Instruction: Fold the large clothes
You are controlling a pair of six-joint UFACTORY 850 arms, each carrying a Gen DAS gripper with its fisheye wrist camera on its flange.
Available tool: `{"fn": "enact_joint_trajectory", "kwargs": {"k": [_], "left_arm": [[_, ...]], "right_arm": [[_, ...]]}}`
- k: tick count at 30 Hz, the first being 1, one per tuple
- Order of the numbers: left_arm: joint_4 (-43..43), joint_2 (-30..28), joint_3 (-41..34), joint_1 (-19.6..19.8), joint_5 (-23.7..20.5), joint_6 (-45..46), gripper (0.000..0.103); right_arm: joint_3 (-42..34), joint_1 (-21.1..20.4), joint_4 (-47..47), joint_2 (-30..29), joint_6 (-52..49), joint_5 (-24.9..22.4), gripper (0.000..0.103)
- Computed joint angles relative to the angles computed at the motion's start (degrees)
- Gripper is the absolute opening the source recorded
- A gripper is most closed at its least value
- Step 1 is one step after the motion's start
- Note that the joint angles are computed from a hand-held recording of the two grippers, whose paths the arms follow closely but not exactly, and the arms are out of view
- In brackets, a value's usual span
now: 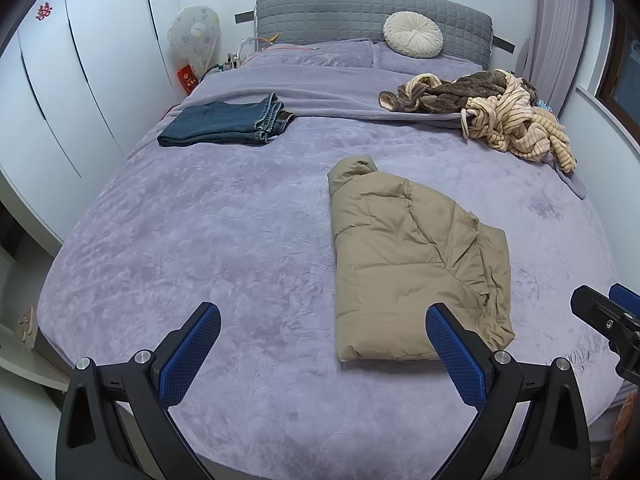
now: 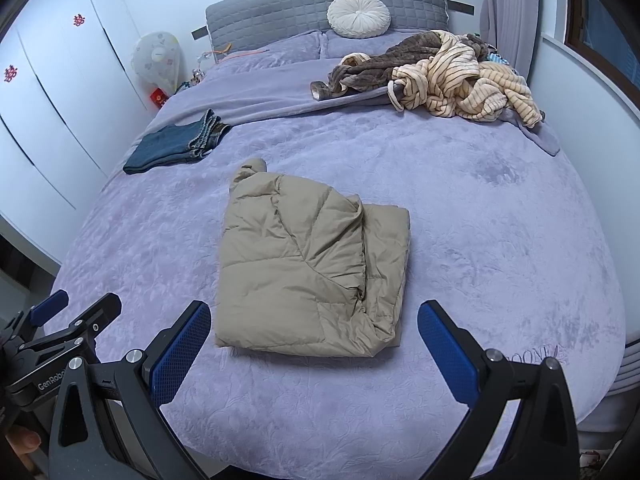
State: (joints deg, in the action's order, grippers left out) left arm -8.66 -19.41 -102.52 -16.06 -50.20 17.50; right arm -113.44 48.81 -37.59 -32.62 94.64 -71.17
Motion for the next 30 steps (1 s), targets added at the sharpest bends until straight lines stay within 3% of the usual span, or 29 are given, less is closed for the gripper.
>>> {"fn": "enact_joint_trajectory", "kwargs": {"k": [30], "left_arm": [[0.55, 0.06, -0.52, -0.14, 0.38, -0.76, 0.103]], "right_arm": [[0.24, 0.00, -0.28, 0.10, 0.10, 0.42, 0.103]]}}
